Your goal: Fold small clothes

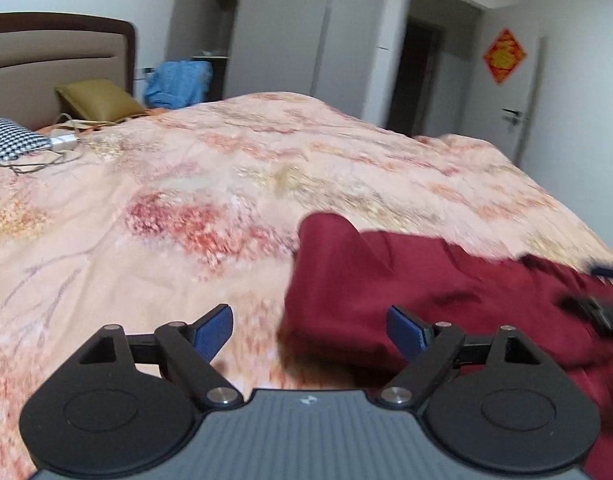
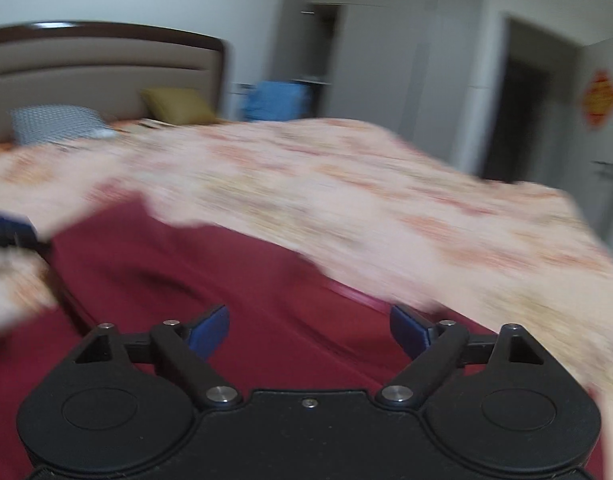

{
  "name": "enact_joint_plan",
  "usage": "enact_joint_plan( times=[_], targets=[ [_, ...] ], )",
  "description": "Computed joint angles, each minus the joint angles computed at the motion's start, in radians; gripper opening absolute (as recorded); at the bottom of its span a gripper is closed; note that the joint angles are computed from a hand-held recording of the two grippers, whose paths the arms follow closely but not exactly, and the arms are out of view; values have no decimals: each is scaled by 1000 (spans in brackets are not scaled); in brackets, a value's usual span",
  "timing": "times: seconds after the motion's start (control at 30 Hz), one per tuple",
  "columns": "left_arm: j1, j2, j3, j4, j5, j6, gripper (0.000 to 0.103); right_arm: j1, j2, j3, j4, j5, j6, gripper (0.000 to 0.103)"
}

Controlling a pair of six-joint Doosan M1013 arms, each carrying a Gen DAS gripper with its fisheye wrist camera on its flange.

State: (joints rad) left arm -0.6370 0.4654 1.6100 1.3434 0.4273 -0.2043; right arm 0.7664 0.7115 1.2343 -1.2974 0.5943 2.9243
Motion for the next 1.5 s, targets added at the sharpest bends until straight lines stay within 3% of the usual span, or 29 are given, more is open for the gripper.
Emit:
enact_joint_plan(
  times=[0.07,0.13,0.23,0.37,0.6,0.93,1.5],
  targets=[
    [5,27,-36,-18,24,-1,89,8,-4,38,-59,112,81,92],
    [8,51,-72,-119,69,73,89,11,-1,50,-34,206,89,93],
    [23,73,-92,-233,88,134,91,8,6,52,35,260,83,94],
    [33,70,-71,-231,58,73,94,4,4,63,70,245,99,95],
    [6,15,-24,-229,106,29,101,28,-69,160,-8,203,197,102],
    [-116,-130,123,-206,194,-16,103,121,-200,340,10,194,125,102],
    [-300,-268,230,-254,365,-43,103,280,-312,498,24,262,313,102]
  ],
)
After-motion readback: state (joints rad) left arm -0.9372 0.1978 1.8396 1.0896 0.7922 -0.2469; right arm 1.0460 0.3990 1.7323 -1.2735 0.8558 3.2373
